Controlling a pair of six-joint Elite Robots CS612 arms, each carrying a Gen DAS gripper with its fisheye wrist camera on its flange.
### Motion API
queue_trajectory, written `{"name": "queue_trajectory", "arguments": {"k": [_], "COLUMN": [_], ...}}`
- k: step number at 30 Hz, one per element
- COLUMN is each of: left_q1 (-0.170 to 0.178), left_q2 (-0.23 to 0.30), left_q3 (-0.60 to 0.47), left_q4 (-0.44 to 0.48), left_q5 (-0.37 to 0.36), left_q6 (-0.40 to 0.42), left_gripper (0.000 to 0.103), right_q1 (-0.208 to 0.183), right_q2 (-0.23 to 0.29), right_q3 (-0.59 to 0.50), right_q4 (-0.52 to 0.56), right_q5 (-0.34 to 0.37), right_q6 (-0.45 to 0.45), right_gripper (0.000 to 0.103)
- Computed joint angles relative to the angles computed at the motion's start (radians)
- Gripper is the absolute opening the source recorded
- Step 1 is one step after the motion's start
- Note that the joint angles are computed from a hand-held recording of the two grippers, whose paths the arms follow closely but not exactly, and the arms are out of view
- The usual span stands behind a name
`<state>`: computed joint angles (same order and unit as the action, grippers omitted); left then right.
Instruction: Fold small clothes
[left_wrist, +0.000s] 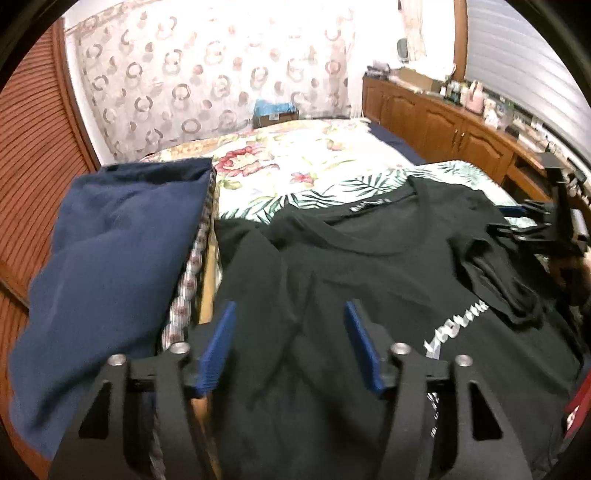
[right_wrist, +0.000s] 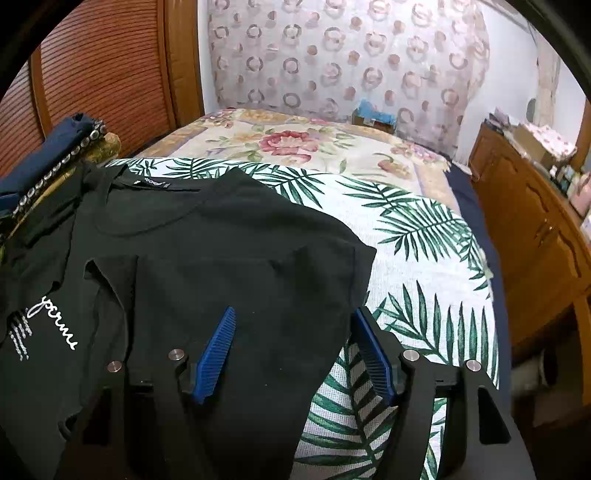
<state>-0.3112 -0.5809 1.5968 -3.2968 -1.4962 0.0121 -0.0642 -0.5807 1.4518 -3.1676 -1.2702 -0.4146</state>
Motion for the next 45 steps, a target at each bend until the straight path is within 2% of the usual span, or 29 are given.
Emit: {"name": "queue_trajectory", "arguments": {"k": [3, 6, 11, 17, 20, 21, 22, 23, 26, 32, 38, 45], "left_q1": [0.001, 0.005, 0.01, 0.006, 0.002, 0.002, 0.002, 0.002, 0.004, 0.013, 0.026, 0.026], "left_q2": [0.018, 0.036, 0.06, 0.081, 0.088, 0.089, 0.089, 0.089, 0.075, 0.019, 0.005, 0.009], "left_q3": [-0.059, -0.117, -0.189, -0.23, -0.242, -0.244, -0.244, -0.244, -0.218, -0.123, -0.097, -0.091], "left_q4": [0.07, 0.147, 0.265, 0.337, 0.355, 0.358, 0.359, 0.359, 0.306, 0.086, 0.036, 0.018], "left_q5": [0.026, 0.058, 0.081, 0.099, 0.117, 0.12, 0.124, 0.128, 0.118, 0.107, 0.092, 0.076], "left_q6": [0.033, 0.054, 0.078, 0.101, 0.109, 0.109, 0.107, 0.106, 0.097, 0.05, 0.029, 0.017], "left_gripper": [0.045, 0.041, 0.039, 0.039, 0.031, 0.023, 0.011, 0.006, 0.004, 0.004, 0.003, 0.003], "right_q1": [0.0, 0.0, -0.001, 0.0, 0.0, 0.0, -0.001, 0.0, -0.001, -0.001, -0.009, -0.016], "right_q2": [-0.002, -0.003, -0.002, -0.002, -0.002, -0.002, -0.002, -0.002, -0.002, -0.001, -0.003, 0.009], "right_q3": [0.002, 0.002, 0.001, 0.001, 0.001, 0.001, 0.001, 0.001, 0.001, 0.001, -0.002, -0.061], "right_q4": [0.0, 0.0, 0.0, 0.0, 0.0, -0.001, -0.001, -0.001, -0.001, -0.002, 0.012, 0.065], "right_q5": [-0.004, -0.005, -0.004, -0.004, -0.004, -0.004, -0.004, -0.004, -0.004, -0.005, 0.024, -0.003], "right_q6": [0.003, 0.006, 0.005, 0.005, 0.006, 0.006, 0.006, 0.006, 0.006, 0.006, 0.018, 0.054], "right_gripper": [0.07, 0.071, 0.071, 0.071, 0.071, 0.071, 0.071, 0.071, 0.071, 0.071, 0.072, 0.072]}}
